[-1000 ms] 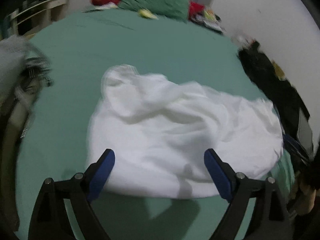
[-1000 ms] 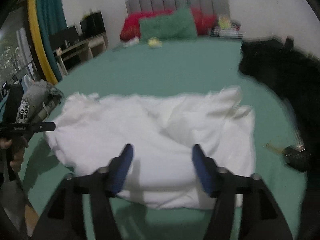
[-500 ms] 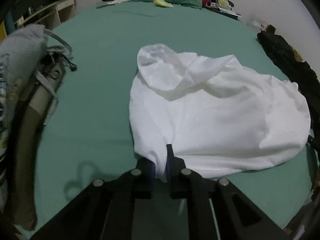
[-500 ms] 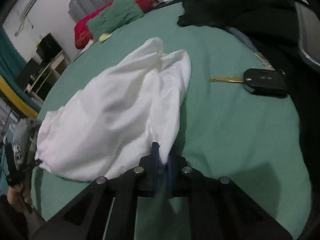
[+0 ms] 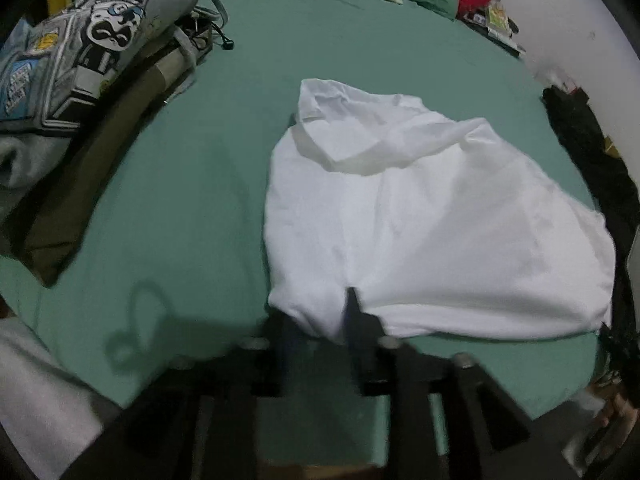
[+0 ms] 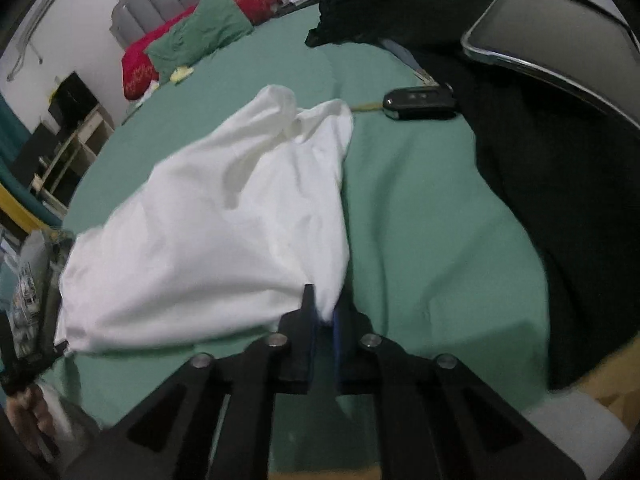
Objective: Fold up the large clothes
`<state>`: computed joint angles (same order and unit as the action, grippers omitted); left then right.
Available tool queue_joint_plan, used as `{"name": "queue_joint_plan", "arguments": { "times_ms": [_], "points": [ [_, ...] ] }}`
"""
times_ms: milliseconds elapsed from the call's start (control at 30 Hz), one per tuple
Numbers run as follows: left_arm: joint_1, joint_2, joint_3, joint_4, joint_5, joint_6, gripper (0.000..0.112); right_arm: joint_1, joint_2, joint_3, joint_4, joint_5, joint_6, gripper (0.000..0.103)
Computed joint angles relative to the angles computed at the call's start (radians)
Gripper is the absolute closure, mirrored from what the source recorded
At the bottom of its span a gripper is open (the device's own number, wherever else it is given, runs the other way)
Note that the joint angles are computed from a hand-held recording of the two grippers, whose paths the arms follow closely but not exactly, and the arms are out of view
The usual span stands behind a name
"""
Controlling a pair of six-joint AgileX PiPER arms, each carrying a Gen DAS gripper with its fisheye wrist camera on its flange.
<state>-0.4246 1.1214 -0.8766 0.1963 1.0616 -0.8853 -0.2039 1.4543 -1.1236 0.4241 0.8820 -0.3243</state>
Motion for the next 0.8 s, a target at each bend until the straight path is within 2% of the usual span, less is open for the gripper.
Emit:
{"name": "queue_joint_plan", "arguments": {
  "times_ms": [33, 67, 100, 133, 167, 233, 300, 400, 467, 567, 600, 667, 700, 733, 800],
  "points": [
    [0.023, 0.002, -0.015, -0.005, 0.016, 0.034, 0.050, 0.014, -0.024, 0.004, -0.058, -0.017, 0.034, 0.080],
    [0.064, -0.007, -0.030, -0.024, 0.014, 0.085, 0.048, 0.024, -0.039, 0.014, -0.096, -0.052, 0.049, 0.073],
    [0.091, -0.006, -0.057, -0.020, 0.018, 0.127, 0.048, 0.048, -0.051, 0.008, -0.167, -0.096, 0.090, 0.060],
    [0.105, 0.002, -0.079, 0.000, 0.015, 0.159, 0.045, 0.063, -0.047, -0.008, -0.217, -0.130, 0.112, 0.056],
    [0.107, 0.017, -0.106, 0.026, 0.013, 0.186, 0.041, 0.068, -0.023, -0.045, -0.242, -0.158, 0.109, 0.056],
    [0.123, 0.083, -0.174, 0.038, 0.005, 0.289, 0.039, 0.054, 0.052, -0.135, -0.189, -0.156, 0.039, 0.053],
    [0.151, 0.174, -0.230, -0.026, -0.014, 0.441, 0.039, 0.073, 0.185, -0.284, -0.181, -0.098, -0.025, 0.046],
    [0.189, 0.334, -0.303, -0.066, -0.015, 0.582, 0.039, 0.130, 0.371, -0.493, -0.244, 0.010, -0.071, 0.045],
    [0.197, 0.395, -0.318, -0.030, -0.031, 0.563, 0.039, 0.149, 0.456, -0.594, -0.242, 0.048, -0.114, 0.045],
    [0.238, 0.448, -0.371, -0.014, -0.069, 0.529, 0.039, 0.176, 0.557, -0.730, -0.302, 0.085, -0.087, 0.045],
    [0.245, 0.464, -0.392, 0.012, -0.081, 0.505, 0.039, 0.172, 0.600, -0.793, -0.303, 0.112, -0.080, 0.045],
    [0.266, 0.504, -0.435, 0.029, -0.094, 0.496, 0.039, 0.148, 0.679, -0.924, -0.256, 0.172, -0.071, 0.067],
    [0.283, 0.531, -0.458, 0.024, -0.107, 0.504, 0.039, 0.132, 0.716, -0.985, -0.247, 0.193, -0.047, 0.095],
    [0.304, 0.546, -0.469, 0.004, -0.120, 0.530, 0.039, 0.122, 0.749, -1.043, -0.252, 0.215, -0.016, 0.101],
    [0.346, 0.586, -0.493, -0.030, -0.153, 0.575, 0.045, 0.099, 0.800, -1.126, -0.236, 0.235, 0.027, 0.101]
  ]
}}
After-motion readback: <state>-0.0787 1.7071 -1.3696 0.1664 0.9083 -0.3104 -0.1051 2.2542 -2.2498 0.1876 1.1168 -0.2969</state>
